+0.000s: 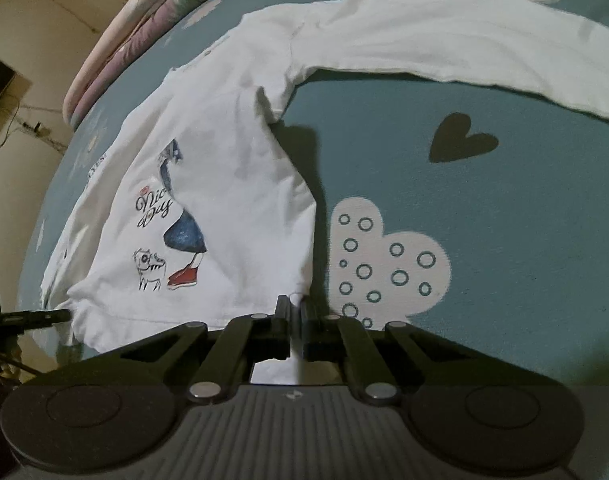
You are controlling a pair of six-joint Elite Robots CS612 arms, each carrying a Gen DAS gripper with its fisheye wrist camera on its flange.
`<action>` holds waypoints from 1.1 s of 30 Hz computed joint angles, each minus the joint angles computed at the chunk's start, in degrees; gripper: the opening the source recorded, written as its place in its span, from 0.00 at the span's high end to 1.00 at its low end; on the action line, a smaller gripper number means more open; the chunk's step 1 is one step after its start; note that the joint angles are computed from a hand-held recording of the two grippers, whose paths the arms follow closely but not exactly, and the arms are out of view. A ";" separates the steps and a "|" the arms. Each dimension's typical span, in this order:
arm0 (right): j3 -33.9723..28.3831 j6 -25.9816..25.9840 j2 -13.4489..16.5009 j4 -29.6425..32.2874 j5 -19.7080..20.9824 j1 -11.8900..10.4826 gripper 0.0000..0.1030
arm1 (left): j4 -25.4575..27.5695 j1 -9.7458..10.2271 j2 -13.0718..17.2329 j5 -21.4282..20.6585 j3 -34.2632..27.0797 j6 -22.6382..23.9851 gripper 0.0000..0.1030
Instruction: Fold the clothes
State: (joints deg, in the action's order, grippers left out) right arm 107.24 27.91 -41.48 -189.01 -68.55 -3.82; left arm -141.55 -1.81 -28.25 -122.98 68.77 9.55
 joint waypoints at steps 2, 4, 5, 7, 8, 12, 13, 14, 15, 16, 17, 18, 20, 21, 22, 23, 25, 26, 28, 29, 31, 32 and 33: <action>0.46 -2.63 -1.14 1.57 1.75 -0.54 0.95 | 0.25 0.30 -0.53 -1.54 0.36 -0.40 0.93; 0.87 -5.31 -2.29 3.29 3.46 -1.08 0.95 | -0.12 0.65 -1.09 -3.96 0.88 -0.84 0.93; 1.05 -6.68 -2.87 4.21 4.29 -1.35 0.95 | -0.09 0.81 -1.43 -5.48 1.15 -0.75 0.93; 1.25 -11.73 -4.65 8.92 5.77 -1.68 0.96 | 1.13 0.86 -2.17 -6.55 1.74 0.37 0.93; 1.26 -14.24 -5.50 11.71 5.95 -1.71 0.96 | 1.85 0.86 -2.54 -6.93 2.03 1.02 0.93; 0.75 -17.00 -6.71 19.52 3.74 -1.72 0.95 | 7.93 0.39 -2.99 -1.99 1.88 4.13 0.93; 0.55 -16.79 -6.80 20.75 2.25 -1.60 0.93 | 8.80 0.31 -2.98 0.26 1.80 3.36 0.91; 0.32 -16.21 -6.87 21.53 -0.01 -1.36 0.90 | 7.98 0.27 -3.14 2.75 2.13 1.69 0.90; 0.07 -15.61 -6.92 22.34 -2.28 -1.12 0.86 | 5.74 0.35 -3.45 4.08 2.60 0.37 0.86; -0.12 -14.97 -6.98 22.28 -3.82 -0.95 0.81 | 3.22 0.45 -3.76 5.06 3.04 -0.74 0.84; -0.15 -14.48 -7.03 20.52 -4.41 -0.81 0.78 | 0.76 0.55 -4.05 6.08 3.44 -1.79 0.84; -0.22 -14.23 -6.95 17.89 -4.98 -0.62 0.76 | -2.52 0.49 -4.24 6.52 3.60 -2.18 0.80; -1.75 -14.31 -5.94 12.66 -5.08 -0.10 0.65 | -7.91 0.07 -3.96 6.05 2.85 -1.51 0.68; -3.07 -14.90 -5.01 10.30 -4.62 0.26 0.64 | -9.21 -0.29 -3.40 4.94 1.82 -0.38 0.58; -4.60 -15.55 -3.90 8.40 -3.81 0.68 0.62 | -10.47 -0.65 -2.79 3.82 0.71 0.74 0.55; -6.40 -16.30 -2.55 7.11 -2.54 1.19 0.61 | -10.51 -1.12 -2.06 3.11 -0.55 2.16 0.55; -10.43 -19.09 0.10 7.22 -2.50 2.87 0.61 | -9.77 -2.79 -0.75 3.16 -2.29 6.68 0.55; -12.62 -21.32 1.39 8.57 -3.74 4.02 0.61 | -10.07 -3.57 -0.40 3.59 -2.33 9.38 0.55; -16.28 -25.31 3.78 11.12 -6.44 6.17 0.61 | -11.35 -5.21 0.03 5.75 -1.41 15.51 0.55; -17.70 -26.62 4.82 12.15 -7.47 7.01 0.61 | -12.08 -6.05 0.26 6.95 -0.96 18.57 0.55; -19.34 -27.29 6.30 13.05 -8.84 8.13 0.60 | -14.09 -6.93 0.73 10.16 0.18 22.50 0.54; -19.32 -26.95 6.59 12.45 -10.03 8.56 0.59 | -14.90 -7.13 0.91 11.89 0.66 23.29 0.54; -19.01 -26.78 6.64 11.68 -10.84 8.85 0.58 | -15.73 -7.33 1.10 13.62 1.13 24.07 0.54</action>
State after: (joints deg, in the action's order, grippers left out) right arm 88.24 1.13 -34.84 -177.33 -79.39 5.03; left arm -157.28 -9.14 -27.15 -109.36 69.89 33.62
